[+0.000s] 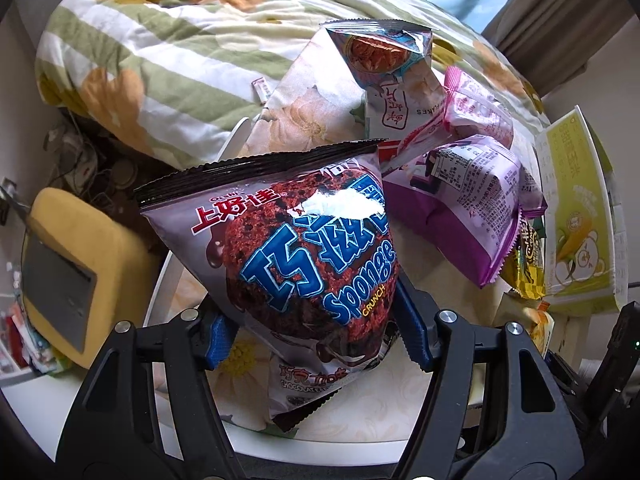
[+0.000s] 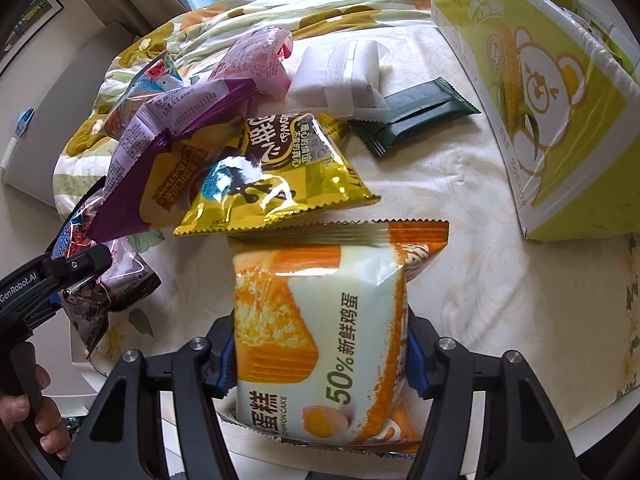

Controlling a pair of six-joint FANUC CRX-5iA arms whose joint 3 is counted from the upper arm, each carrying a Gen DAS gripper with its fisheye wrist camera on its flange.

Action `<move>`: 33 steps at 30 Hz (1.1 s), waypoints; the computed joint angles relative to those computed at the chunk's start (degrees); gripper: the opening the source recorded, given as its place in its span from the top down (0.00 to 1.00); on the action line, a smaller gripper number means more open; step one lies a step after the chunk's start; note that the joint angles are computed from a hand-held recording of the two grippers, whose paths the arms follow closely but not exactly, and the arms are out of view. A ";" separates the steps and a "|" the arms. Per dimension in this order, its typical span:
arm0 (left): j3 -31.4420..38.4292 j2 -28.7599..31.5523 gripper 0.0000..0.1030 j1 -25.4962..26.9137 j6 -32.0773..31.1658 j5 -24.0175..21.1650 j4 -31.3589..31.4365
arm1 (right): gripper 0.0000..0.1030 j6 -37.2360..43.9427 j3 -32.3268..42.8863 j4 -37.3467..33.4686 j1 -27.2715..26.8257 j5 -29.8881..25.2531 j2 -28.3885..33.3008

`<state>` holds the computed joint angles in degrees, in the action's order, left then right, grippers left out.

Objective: Organize snacks
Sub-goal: 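Grasp the purple cookie bag with the left tool while the right grasps orange cake, then carry the cookie bag over the box with the left tool while the right carries the cake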

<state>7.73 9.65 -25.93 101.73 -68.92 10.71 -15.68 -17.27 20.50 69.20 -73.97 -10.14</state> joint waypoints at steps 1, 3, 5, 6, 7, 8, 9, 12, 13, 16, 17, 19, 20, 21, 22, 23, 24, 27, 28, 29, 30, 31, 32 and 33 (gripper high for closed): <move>-0.26 -0.43 0.38 0.02 -0.25 0.11 0.12 | 0.42 -0.66 0.01 0.29 0.50 -0.42 -0.09; -0.95 -1.40 0.38 0.20 -0.97 0.29 0.50 | 0.42 -1.73 0.24 0.65 1.38 -1.11 -0.06; -1.85 -2.55 0.38 0.41 -1.68 0.47 0.96 | 0.42 -2.48 0.51 1.08 1.95 -1.71 0.01; -2.14 -3.06 0.38 0.51 -2.06 0.43 1.16 | 0.42 -3.60 0.65 1.48 2.87 -2.17 0.17; -2.22 -3.48 0.38 0.44 -2.24 0.34 1.22 | 0.42 -4.39 0.76 1.84 3.51 -2.56 0.21; -2.46 -4.05 0.38 0.52 -2.69 0.35 1.42 | 0.42 -5.17 0.86 2.22 4.12 -3.00 0.21; -2.80 -4.74 0.38 0.58 -3.17 0.51 1.64 | 0.42 -5.49 1.07 2.59 4.30 -3.28 0.29; -2.95 -6.42 0.38 0.54 -4.87 0.99 2.20 | 0.42 -7.78 1.42 4.12 6.60 -5.60 -0.28; -2.81 -6.89 0.38 0.43 -5.39 1.11 2.49 | 0.42 -8.20 2.02 4.66 7.18 -6.57 -0.11; -1.19 -7.44 0.38 -0.27 -6.96 1.48 2.93 | 0.42 -9.01 3.53 6.54 9.00 -10.22 -0.26; -0.31 -7.38 0.38 -0.66 -7.40 1.61 2.90 | 0.42 -9.45 3.82 7.40 9.65 -11.32 -0.57; 1.77 -6.92 0.38 -1.68 -7.92 1.83 2.67 | 0.42 -10.30 4.37 9.39 10.87 -13.76 -1.28; 2.91 -6.55 0.38 -2.24 -8.06 1.95 2.74 | 0.42 -10.67 4.43 10.48 11.52 -15.26 -1.87; 4.19 -6.07 0.38 -2.89 -8.12 2.12 2.77 | 0.42 -11.07 4.36 11.58 12.26 -16.74 -2.63; 5.75 -5.40 0.38 -3.67 -8.02 2.23 2.56 | 0.42 -11.34 4.32 12.74 12.72 -17.97 -3.32; 7.32 -4.68 0.38 -4.49 -7.92 2.35 2.30 | 0.42 -11.59 4.12 13.88 13.16 -19.11 -4.18; 9.22 -3.70 0.38 -5.48 -7.63 2.34 2.06 | 0.42 -11.70 3.94 14.94 13.57 -20.33 -5.04; 16.19 0.32 0.38 -8.81 -6.37 1.93 0.94 | 0.42 -11.15 3.12 17.75 14.54 -24.07 -7.83; 19.11 2.06 0.38 -10.08 -5.68 1.53 0.40 | 0.42 -10.89 2.76 18.66 14.92 -25.29 -8.85; 22.01 3.88 0.38 -11.31 -4.97 1.23 0.01 | 0.42 -10.31 2.48 19.52 14.99 -26.32 -9.78; 25.06 5.84 0.38 -12.55 -4.31 0.95 -0.33 | 0.42 -9.48 2.03 20.24 14.86 -27.15 -10.92; 28.53 8.03 0.38 -13.91 -3.48 0.37 -0.86 | 0.42 -8.72 1.50 20.82 14.88 -28.04 -12.18; 32.44 10.53 0.38 -15.20 -2.64 -0.56 -1.29 | 0.42 -7.98 0.85 21.37 14.85 -28.88 -13.56; 36.69 13.30 0.38 -16.39 -1.89 -1.72 -1.52 | 0.42 -7.35 0.18 21.86 14.86 -29.71 -15.01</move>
